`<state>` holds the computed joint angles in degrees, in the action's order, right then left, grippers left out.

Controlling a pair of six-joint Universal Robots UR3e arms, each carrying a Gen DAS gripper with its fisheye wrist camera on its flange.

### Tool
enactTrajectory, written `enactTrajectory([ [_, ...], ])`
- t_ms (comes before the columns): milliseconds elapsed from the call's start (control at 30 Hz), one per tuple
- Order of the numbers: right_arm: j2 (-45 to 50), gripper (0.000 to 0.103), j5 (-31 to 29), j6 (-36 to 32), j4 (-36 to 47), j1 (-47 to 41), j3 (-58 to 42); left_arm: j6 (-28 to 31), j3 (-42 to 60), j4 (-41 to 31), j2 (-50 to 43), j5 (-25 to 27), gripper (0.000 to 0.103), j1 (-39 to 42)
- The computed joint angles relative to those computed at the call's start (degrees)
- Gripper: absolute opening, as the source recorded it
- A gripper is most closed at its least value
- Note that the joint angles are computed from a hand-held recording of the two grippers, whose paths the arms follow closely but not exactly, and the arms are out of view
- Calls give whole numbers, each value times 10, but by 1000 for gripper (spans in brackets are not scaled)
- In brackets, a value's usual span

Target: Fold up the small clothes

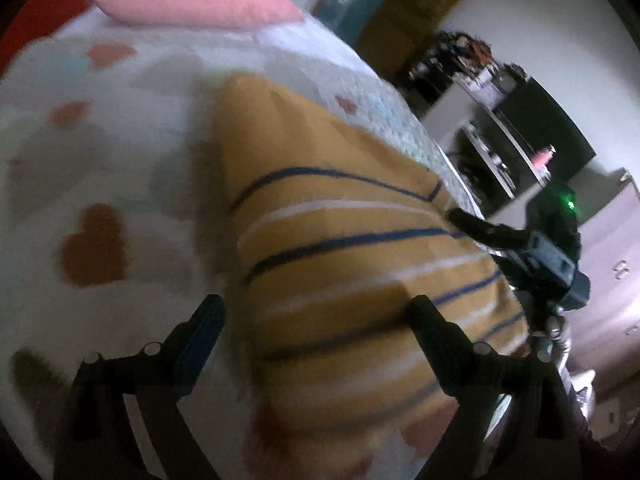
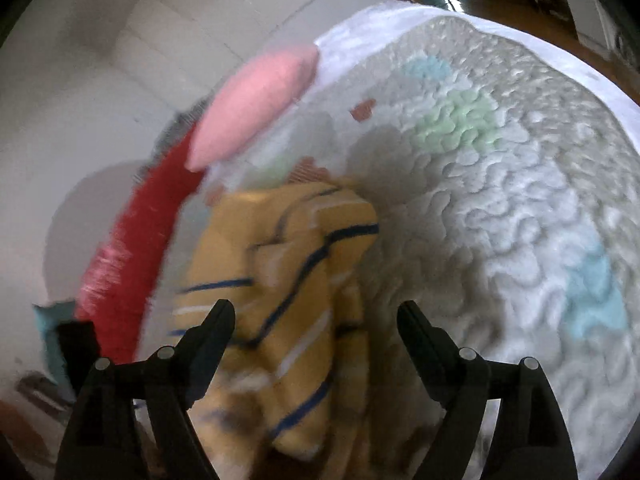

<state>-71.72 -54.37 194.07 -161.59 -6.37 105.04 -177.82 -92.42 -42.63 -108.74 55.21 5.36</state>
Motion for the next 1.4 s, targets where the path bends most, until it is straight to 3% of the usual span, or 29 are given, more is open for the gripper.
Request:
enactTrajectory([
  [33, 26, 87, 3, -3, 15, 6, -28, -6, 9, 0, -16, -13, 100, 2],
  [67, 45, 78, 22, -7, 28, 4, -45, -16, 20, -8, -40, -45, 100, 9],
  [100, 68, 54, 55, -4, 29, 4, -61, -13, 35, -35, -55, -68, 99, 15],
  [133, 90, 50, 94, 2, 40, 4, -81, -11, 37, -39, -55, -70, 92, 16],
  [167, 100, 46, 100, 16, 30, 8, -89, -1, 37, -52, -46, -83, 70, 23],
  [200, 103, 43, 107, 26, 22, 12, -94, 4, 41, -74, -33, -89, 61, 32],
  [300, 109, 38, 148, 62, -16, 13, -109, 22, 47, -99, 7, -81, 58, 51],
  [400, 112, 36, 168, 92, -62, 25, -137, 39, 54, -114, 51, -70, 60, 73],
  [467, 118, 36, 156, 91, -75, 37, -158, 26, 54, -106, 57, -44, 69, 78],
  [567, 155, 43, 64, 76, -18, 73, -218, -5, 19, -51, 55, 65, 74, 52],
  [600, 168, 45, 4, 68, 25, 88, -237, -8, 8, -46, 49, 96, 76, 41],
  [633, 170, 50, -17, 68, 35, 90, -233, -10, -16, -27, 49, 101, 80, 38],
  [700, 162, 58, 18, 106, -44, 68, -163, -25, -72, 19, 68, 87, 86, 46],
  [800, 97, 60, 17, 108, -76, 46, -79, -34, -138, 36, 118, 68, 87, 65],
  [1033, -93, 59, -44, 61, -84, 42, 21, -49, -248, 61, 276, 126, 87, 59],
  [1133, -108, 59, -51, 57, -88, 76, 11, -59, -294, 63, 359, 161, 87, 49],
  [1333, -17, 59, -60, 50, -89, 162, -35, -54, -320, 35, 463, 219, 88, 33],
  [1400, 7, 51, -97, 61, -96, 176, -16, -46, -332, 8, 510, 213, 90, 45],
])
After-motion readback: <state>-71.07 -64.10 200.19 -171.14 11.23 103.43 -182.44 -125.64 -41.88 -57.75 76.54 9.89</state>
